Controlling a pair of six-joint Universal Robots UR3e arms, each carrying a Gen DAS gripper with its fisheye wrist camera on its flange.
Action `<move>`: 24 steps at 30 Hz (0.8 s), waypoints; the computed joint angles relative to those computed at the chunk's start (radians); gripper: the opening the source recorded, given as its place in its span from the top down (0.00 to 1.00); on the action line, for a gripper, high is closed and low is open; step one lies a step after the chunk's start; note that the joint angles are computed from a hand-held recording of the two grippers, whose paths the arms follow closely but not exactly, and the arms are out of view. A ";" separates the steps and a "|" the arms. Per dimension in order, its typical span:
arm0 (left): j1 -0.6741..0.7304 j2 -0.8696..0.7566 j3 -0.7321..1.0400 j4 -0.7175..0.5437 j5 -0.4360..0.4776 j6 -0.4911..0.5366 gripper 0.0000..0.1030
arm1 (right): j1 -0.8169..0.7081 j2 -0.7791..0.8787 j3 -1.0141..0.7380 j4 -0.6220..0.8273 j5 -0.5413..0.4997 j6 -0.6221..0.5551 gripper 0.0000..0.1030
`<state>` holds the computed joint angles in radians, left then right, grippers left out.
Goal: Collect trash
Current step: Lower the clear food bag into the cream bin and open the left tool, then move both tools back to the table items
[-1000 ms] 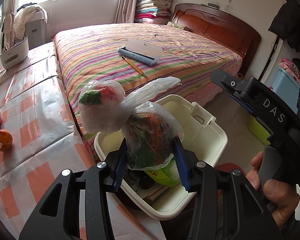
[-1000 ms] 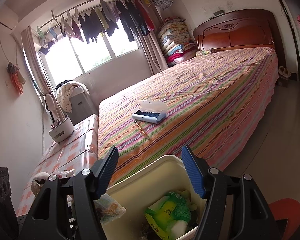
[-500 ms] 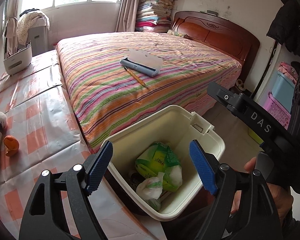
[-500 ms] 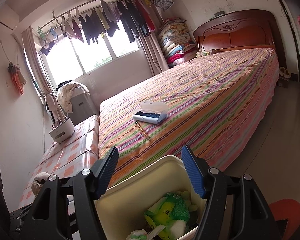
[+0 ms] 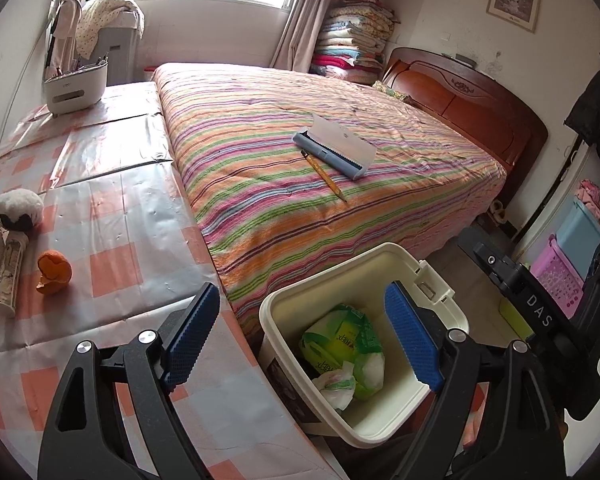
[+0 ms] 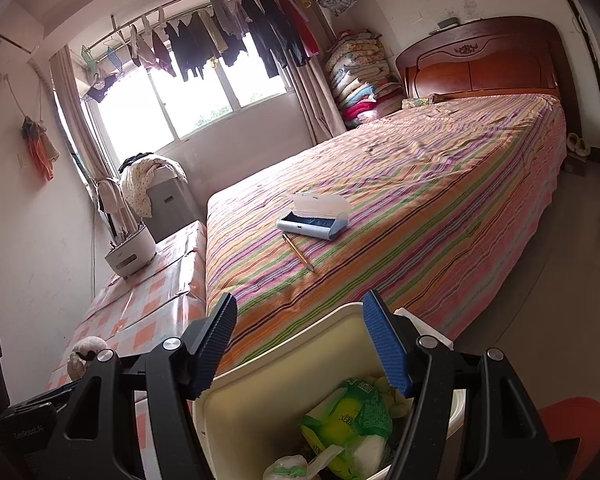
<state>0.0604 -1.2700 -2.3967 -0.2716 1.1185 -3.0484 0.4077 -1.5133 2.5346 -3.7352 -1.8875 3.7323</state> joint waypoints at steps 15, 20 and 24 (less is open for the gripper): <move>0.121 0.114 -0.019 -0.135 -0.067 0.050 0.19 | 0.124 0.118 -0.171 0.082 -0.034 0.011 0.38; 0.203 0.184 -0.031 -0.216 -0.107 0.093 0.19 | 0.165 0.160 -0.236 0.120 -0.040 0.016 0.38; 0.275 0.236 -0.039 -0.284 -0.134 0.129 0.18 | 0.192 0.193 -0.289 0.151 -0.037 0.017 0.38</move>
<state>0.3352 -1.0342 -2.4360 -0.5559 0.9842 -2.9192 0.5996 -1.3199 2.2457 -3.5840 -1.9242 3.7494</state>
